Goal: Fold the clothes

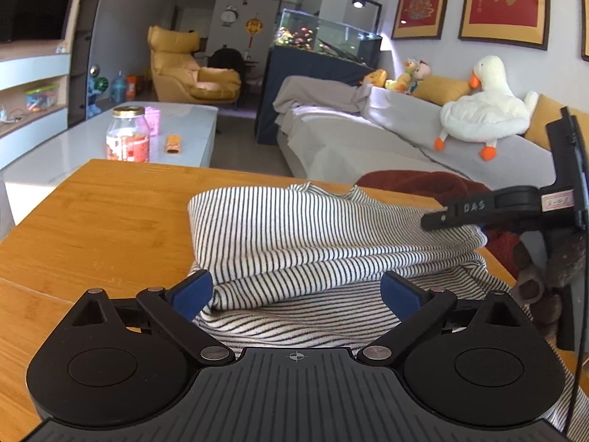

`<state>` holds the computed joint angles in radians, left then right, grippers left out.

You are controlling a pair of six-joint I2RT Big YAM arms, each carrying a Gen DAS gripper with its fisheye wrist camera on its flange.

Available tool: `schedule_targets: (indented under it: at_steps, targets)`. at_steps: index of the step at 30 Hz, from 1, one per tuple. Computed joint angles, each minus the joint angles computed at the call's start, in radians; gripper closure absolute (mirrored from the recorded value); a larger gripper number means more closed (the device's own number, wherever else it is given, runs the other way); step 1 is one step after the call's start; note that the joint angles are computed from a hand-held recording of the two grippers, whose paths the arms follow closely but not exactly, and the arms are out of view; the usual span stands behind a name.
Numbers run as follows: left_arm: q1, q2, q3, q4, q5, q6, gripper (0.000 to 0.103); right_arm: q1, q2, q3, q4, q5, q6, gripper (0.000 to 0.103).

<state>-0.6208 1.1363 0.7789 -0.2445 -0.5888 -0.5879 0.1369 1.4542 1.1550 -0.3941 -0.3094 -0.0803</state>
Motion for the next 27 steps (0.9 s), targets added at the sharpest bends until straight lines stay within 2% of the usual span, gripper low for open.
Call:
schedule_targets:
  at_steps: [1,2,3,4,6,8,11,16,19,22,23,24,26,27]
  targets:
    - [0.001,-0.001,-0.001,0.001,0.000,-0.003,0.001,0.006,0.023,0.015,-0.029,0.003,-0.008,0.072]
    - [0.003,-0.002,-0.001,0.001,0.002,-0.006,0.001,0.013,0.020,0.008,-0.017,0.005,-0.032,0.083]
    - [0.006,-0.002,-0.001,0.001,0.006,-0.006,0.000,0.018,0.010,0.003,-0.003,-0.005,-0.060,0.086]
    - [0.007,0.000,0.001,-0.002,0.009,-0.007,0.000,0.019,-0.007,-0.005,0.023,-0.026,-0.068,0.087]
    - [0.012,0.004,0.006,-0.010,0.022,-0.008,0.000,0.017,-0.043,-0.016,0.095,-0.051,-0.067,0.099]
    - [0.021,0.007,0.011,-0.024,0.043,-0.013,0.000,0.006,-0.065,-0.016,0.145,-0.077,-0.049,0.099]
    - [0.039,0.007,0.024,-0.044,0.074,-0.015,0.000,-0.008,-0.057,-0.011,0.148,-0.083,-0.037,0.099]
    - [0.068,0.013,0.059,0.010,0.140,0.125,0.000,-0.030,0.007,-0.043,0.090,-0.003,-0.041,0.097]
    - [0.114,0.068,0.104,0.019,0.209,0.153,0.000,-0.053,0.002,-0.082,0.143,-0.036,-0.008,0.097]
    - [0.152,0.132,0.142,-0.018,0.248,0.117,0.000,-0.044,-0.012,-0.085,0.134,-0.001,-0.028,0.086]
    - [0.161,0.143,0.142,-0.020,0.260,0.113,0.000,-0.040,-0.023,-0.093,0.139,0.020,-0.040,0.071]
    - [0.167,0.153,0.141,-0.019,0.268,0.113,0.000,-0.044,-0.036,-0.100,0.150,-0.001,-0.035,0.054]
    - [0.160,0.154,0.133,-0.005,0.253,0.136,0.000,-0.052,-0.064,-0.115,0.172,-0.042,-0.022,0.034]
    - [0.156,0.154,0.133,-0.005,0.247,0.142,0.000,-0.057,-0.077,-0.122,0.183,-0.063,-0.014,0.033]
